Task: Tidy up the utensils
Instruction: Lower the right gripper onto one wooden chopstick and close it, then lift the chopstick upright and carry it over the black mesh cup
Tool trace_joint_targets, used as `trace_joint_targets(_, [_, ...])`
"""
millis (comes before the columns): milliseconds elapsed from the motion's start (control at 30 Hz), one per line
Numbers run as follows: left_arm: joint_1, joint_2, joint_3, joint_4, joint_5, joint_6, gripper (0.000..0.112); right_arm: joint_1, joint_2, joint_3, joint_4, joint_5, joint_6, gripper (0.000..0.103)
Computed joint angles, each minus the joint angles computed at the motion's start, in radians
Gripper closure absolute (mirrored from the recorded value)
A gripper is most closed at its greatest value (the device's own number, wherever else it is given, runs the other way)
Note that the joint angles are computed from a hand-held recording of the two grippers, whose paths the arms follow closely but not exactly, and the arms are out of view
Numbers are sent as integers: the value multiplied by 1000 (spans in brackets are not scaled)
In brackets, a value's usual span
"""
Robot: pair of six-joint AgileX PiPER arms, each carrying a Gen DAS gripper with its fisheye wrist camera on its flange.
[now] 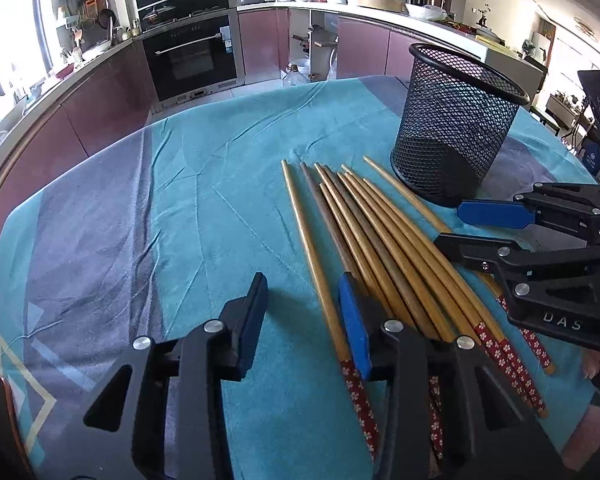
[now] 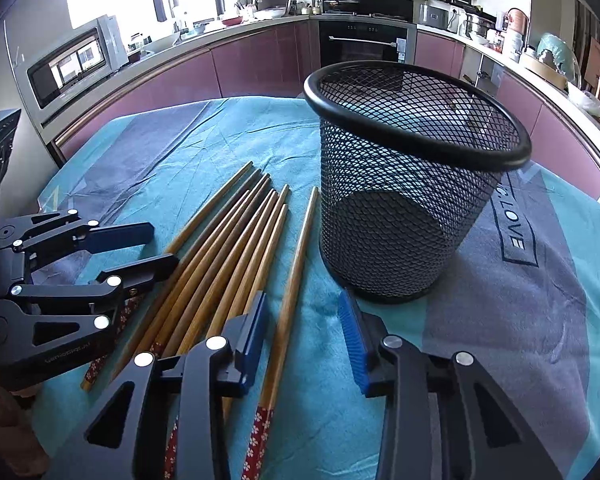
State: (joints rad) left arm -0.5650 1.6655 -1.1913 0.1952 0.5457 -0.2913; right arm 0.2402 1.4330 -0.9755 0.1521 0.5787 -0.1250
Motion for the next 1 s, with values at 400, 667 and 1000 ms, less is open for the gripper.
trace_joint_targets(400, [20, 18, -24, -96, -9, -3, 105, -96, -7, 9, 266, 28, -211, 98])
trace_joint_targets(667, [65, -113, 44, -270, -30, 161, 105, -190, -93, 25, 481, 93, -415, 98])
trace_joint_targets(1000, [147, -279, -6, -608, 38, 487, 105, -296, -188, -6, 705, 178, -602, 98])
